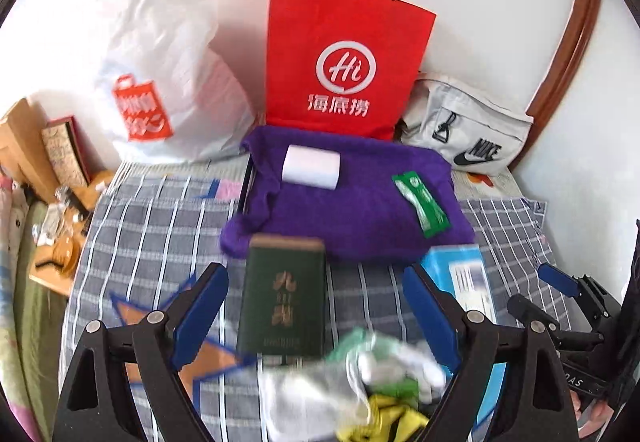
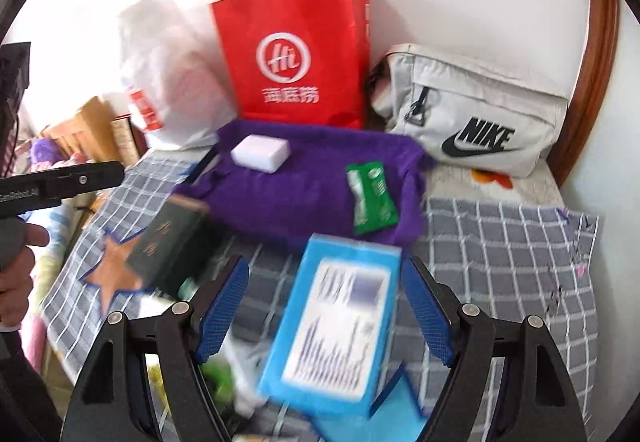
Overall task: Organize soft objects
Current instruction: 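Move the right gripper to the orange-print packet while the left gripper approaches the white mesh bag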
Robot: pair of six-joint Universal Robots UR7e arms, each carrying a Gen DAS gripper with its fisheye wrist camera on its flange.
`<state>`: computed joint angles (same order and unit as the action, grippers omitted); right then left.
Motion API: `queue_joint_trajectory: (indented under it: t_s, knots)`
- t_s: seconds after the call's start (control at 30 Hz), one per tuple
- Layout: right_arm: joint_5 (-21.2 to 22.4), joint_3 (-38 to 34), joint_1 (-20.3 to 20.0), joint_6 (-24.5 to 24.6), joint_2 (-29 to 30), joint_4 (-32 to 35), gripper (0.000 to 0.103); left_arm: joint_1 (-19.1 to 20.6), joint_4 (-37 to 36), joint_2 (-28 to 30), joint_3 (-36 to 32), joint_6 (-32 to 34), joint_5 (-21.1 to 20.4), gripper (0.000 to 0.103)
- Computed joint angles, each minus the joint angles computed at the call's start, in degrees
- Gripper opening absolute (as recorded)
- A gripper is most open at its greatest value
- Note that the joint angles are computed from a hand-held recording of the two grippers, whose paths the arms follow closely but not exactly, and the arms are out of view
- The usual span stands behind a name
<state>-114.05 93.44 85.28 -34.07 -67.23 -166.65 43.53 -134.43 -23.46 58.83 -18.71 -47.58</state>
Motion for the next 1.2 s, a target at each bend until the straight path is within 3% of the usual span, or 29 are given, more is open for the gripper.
queue_joint_trajectory:
  t_s: [0.13, 0.37, 0.57, 0.77, 0.93, 1.07, 1.13, 1.2]
  knots:
    - [0.5, 7.6, -0.4, -0.3, -4.0, -1.8, 0.079, -0.4, -3.2, -4.5, 9.7, -3.9, -0.5, 0.088]
    - [5.3, 18.0, -4.0, 2.3, -10.1, -2.9, 0.079, -0.2, -8.1, -9.7, 22.6, -9.4, -0.9, 0.088]
    - [6.6, 24.1, -6.2, 0.0, -11.8, -6.3, 0.079, 0.4, -11.9, -12.3, 29.7, -11.2, -1.9, 0.088]
    - [9.0, 26.9, -8.4, 0.1, -11.9, -5.2, 0.079, 1.5, -13.8, -13.3, 32.7, -11.4, -4.1, 0.088]
    - [5.2, 26.6, -8.1, -1.2, -8.7, -7.2, 0.079, 1.9, -13.2, -13.0, 32.9, -11.1, -5.0, 0.088]
    - [-0.6, 26.0, -7.1, -3.3, -4.9, -11.9, 0.079, 2.1, -13.0, -12.6, 32.6, -10.4, -5.5, 0.088]
    - [-3.0, 26.6, -6.4, -7.3, -2.9, -18.0, 0.076, 2.3, -12.8, -12.3, 32.3, -10.4, -5.7, 0.088]
    - [-2.7, 27.0, -6.6, -8.9, -2.9, -19.5, 0.069, 2.6, -12.4, -12.0, 31.9, -10.5, -6.0, 0.088]
